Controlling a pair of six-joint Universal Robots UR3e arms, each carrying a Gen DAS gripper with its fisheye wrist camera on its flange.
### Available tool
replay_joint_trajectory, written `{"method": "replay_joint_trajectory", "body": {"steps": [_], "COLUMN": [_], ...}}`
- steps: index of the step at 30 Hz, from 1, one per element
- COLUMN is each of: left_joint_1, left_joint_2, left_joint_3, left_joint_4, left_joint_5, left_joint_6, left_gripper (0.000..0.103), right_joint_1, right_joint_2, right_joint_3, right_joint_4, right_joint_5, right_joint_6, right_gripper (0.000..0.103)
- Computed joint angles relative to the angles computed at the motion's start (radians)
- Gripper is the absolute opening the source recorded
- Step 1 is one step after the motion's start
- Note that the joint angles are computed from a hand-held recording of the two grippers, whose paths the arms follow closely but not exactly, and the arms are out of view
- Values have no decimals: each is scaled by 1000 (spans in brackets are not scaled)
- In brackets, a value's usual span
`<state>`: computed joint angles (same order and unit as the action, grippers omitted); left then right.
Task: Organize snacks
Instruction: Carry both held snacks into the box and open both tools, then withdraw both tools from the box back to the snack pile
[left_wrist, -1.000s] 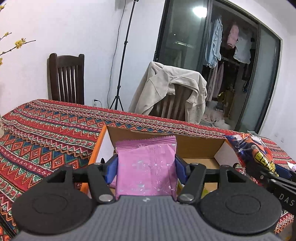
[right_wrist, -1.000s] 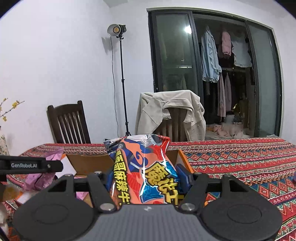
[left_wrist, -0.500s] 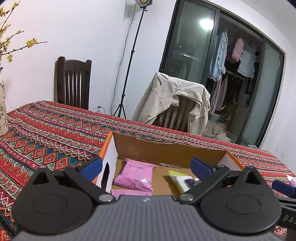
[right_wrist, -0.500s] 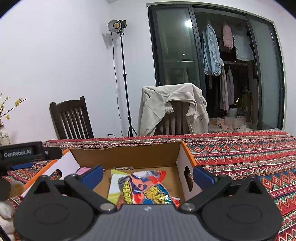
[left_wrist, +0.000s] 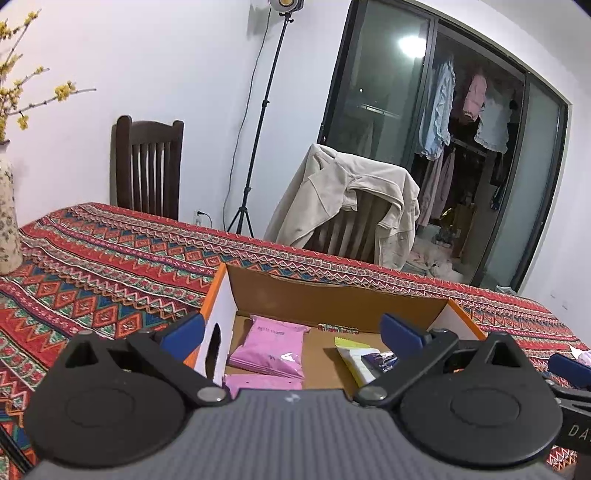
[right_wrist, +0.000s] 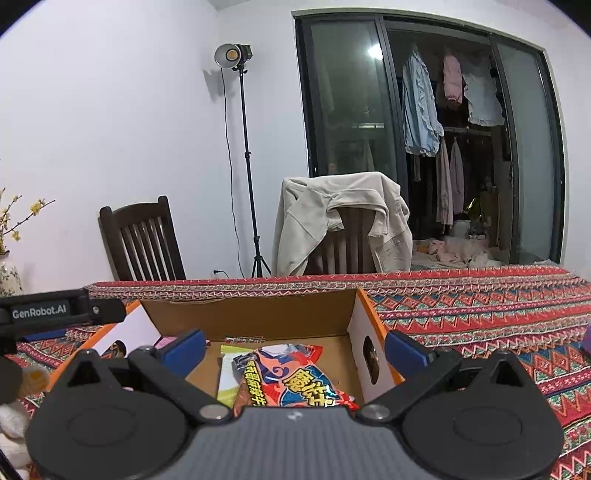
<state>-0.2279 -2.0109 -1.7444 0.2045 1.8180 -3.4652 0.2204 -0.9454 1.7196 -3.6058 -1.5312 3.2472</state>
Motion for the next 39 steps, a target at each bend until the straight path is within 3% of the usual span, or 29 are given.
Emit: {"method": "replay_joint_trajectory", "body": {"steps": [3, 8, 28, 39], "left_joint_1": [2, -16, 14, 110], "left_joint_2": [38, 118, 517, 633], "left_joint_3": [-8, -56, -526, -772], "left_joint_4": [-53, -74, -4, 65], "left_joint_5": [-31, -33, -44, -135], "left_joint_6": [-14, -2, 67, 77], "left_gripper": [103, 103, 103, 103], "right_joint_1": [-13, 14, 66, 75], "right_joint_2": [-58, -146, -401, -432], "right_joint_3": [42, 108, 559, 699], "right_joint_4": [32, 39, -82, -134], "right_joint_5": [42, 2, -32, -19], "right_joint_6": [9, -16, 1, 11], "right_gripper": [103, 103, 103, 103]}}
